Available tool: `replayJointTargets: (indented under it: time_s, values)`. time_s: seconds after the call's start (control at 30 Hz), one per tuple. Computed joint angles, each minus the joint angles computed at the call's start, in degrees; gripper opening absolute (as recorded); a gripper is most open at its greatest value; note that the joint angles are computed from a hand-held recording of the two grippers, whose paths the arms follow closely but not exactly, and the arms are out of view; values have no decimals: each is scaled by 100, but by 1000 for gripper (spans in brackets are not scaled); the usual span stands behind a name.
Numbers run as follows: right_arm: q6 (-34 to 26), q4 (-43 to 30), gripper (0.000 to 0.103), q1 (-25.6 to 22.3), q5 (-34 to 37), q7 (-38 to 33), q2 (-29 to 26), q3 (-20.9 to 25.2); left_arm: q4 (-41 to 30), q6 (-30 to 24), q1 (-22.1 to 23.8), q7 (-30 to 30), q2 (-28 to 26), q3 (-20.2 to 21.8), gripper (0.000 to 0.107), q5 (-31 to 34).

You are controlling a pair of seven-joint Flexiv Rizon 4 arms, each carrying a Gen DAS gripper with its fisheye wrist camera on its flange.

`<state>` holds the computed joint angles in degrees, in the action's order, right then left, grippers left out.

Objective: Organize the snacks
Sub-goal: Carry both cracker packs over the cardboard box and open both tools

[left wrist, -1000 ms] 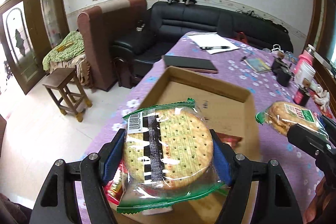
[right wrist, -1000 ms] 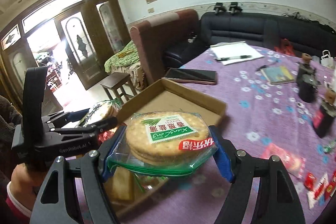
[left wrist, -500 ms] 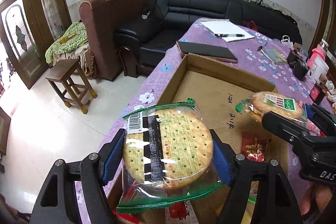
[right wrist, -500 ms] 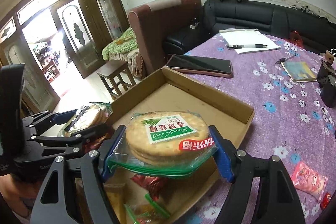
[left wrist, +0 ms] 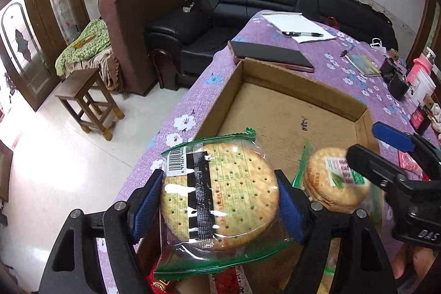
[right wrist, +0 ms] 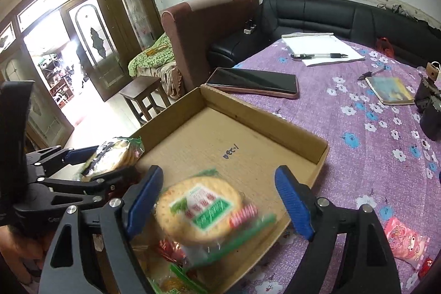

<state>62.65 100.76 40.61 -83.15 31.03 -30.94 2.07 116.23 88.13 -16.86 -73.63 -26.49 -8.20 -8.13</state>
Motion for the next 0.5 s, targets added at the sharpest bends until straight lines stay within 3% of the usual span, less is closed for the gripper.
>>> replayJointTargets:
  time_s: [0.3, 0.5]
  values:
    - [-262, 427, 87, -45, -344, 563, 380, 163, 97, 75, -30, -82, 87, 38, 90, 14]
    - [-591, 847, 89, -120, -442, 828, 738, 405, 316, 186, 103, -25, 257, -197, 90, -38]
